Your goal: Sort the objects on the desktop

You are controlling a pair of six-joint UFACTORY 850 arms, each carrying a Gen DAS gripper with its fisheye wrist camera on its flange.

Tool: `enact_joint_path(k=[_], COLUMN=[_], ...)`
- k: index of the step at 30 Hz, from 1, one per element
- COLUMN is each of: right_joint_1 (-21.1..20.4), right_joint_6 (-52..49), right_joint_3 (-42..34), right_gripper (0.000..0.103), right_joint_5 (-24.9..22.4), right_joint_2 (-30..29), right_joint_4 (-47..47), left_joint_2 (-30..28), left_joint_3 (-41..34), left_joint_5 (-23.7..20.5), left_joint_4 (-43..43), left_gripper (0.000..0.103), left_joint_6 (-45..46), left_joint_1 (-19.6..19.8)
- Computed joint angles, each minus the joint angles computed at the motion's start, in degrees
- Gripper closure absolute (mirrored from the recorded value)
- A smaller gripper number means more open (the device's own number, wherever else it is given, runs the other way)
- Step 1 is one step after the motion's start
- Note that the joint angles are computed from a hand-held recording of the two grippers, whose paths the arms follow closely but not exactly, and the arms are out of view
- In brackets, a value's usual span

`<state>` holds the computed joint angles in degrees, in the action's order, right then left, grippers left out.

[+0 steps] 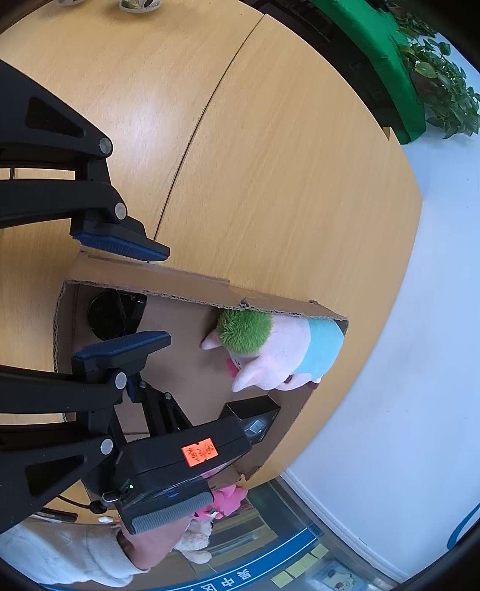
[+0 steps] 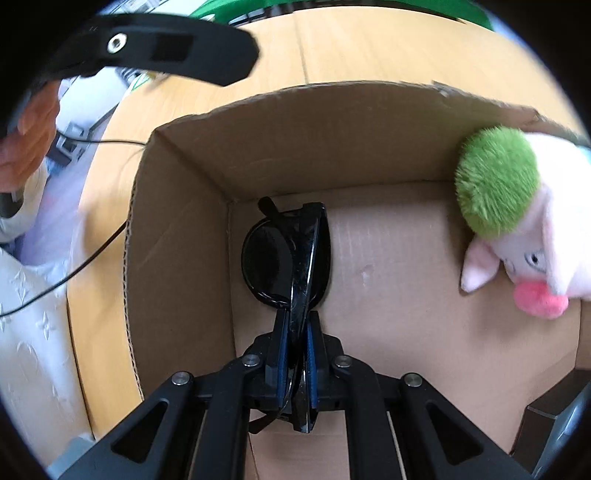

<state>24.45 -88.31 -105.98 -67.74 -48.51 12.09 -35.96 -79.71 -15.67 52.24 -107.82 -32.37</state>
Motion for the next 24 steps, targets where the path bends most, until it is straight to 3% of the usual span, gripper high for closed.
enact_joint_path(k=[6, 10, 14, 17, 20, 22, 24], right_joint_1=[-0.76, 1.11, 0.3, -1.32, -2.82, -4.35, -6.63], right_joint_6=[-3.44, 0.08, 3.59, 5.09, 7.07, 9.35, 10.84], right_joint_3=[-2.49, -2.3, -7.09, -12.64, -15.33, -14.78, -8.84], right_gripper=[0.094, 0.089, 0.065, 0.063, 0.061, 0.056, 0.046], right_joint_5=[-2.4, -0.51, -2.54, -6.23, -6.57, -4.58, 0.35], right_joint_2=[-1.38, -1.02, -3.6, -6.15, -6.56, -5.2, -0.35], right_joint_4=[2.31, 3.23, 5.27, 8.33, 11.5, 14.28, 19.38], left_joint_2=[-0.39, -0.87, -0.99, -0.94, -0.8, -0.81, -1.04], left_joint_3=[-0.2, -0.88, -1.22, -1.43, -1.7, -2.38, -3.45], left_joint_5=[0.17, 0.05, -0.1, -1.11, -2.76, -5.4, -9.92], left_joint_4=[-2.35, -4.04, -3.52, -0.87, 2.67, 4.85, 8.22], left_gripper=[0.065, 0.065, 0.065, 0.056, 0.052, 0.048, 0.039], left_joint_6=[2.11, 4.45, 4.09, 1.88, -1.05, -1.72, -2.5], left_joint_1=[0.3, 0.33, 0.21, -0.21, -0.74, -1.53, -2.89])
